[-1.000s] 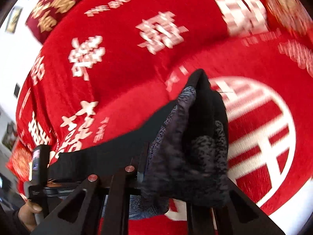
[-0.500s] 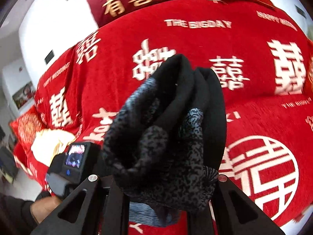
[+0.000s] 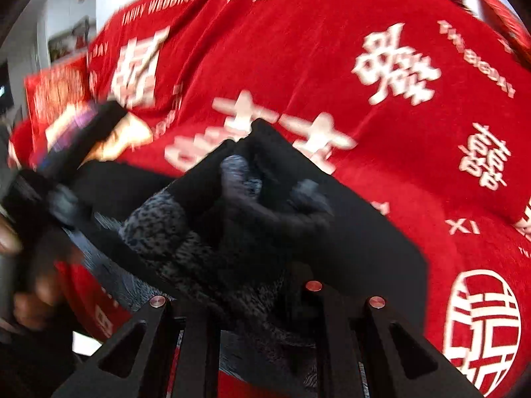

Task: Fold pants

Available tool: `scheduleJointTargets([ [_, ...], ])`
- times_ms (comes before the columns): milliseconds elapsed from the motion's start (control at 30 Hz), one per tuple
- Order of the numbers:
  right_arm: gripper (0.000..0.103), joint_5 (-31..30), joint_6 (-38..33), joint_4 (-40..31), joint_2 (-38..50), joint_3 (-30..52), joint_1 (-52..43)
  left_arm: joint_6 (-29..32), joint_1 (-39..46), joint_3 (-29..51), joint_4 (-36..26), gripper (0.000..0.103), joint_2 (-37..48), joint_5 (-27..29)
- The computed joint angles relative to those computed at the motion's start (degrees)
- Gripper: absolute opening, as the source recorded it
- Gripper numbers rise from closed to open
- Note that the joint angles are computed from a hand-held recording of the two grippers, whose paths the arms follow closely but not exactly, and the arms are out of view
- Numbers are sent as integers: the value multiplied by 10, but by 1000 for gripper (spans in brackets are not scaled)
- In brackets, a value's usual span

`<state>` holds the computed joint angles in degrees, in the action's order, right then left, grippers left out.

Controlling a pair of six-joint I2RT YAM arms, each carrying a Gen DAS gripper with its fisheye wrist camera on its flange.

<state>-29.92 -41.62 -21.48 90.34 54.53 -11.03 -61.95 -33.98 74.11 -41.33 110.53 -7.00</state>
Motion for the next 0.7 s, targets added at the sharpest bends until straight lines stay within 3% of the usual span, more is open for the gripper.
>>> scheduleJointTargets([
  [133, 15, 87, 27, 65, 40, -42, 64, 2, 15, -50, 33, 100, -36, 14],
  [233, 15, 125, 24, 128, 32, -85, 89, -1, 15, -57, 32, 100, -51, 8],
  [333, 17, 148, 7, 148, 23, -98, 103, 4, 17, -52, 39, 100, -60, 11],
  [400, 31, 149, -6, 138, 18, -98, 102, 10, 14, -33, 38, 100, -54, 10],
  [467, 72, 145, -14, 102, 1, -91, 99, 22, 11, -8, 28, 100, -49, 2],
  [500, 80, 131, -19, 95, -17, -98, 92, 26, 9, 4, 21, 100, -46, -3],
  [567, 84, 88, -32, 90, -72, -125, 65, 33, 5, 27, 12, 100, -40, -10],
  [700, 84, -22, -60, -48, -93, -67, -26, 33, -6, 70, -4, 100, -24, -7],
])
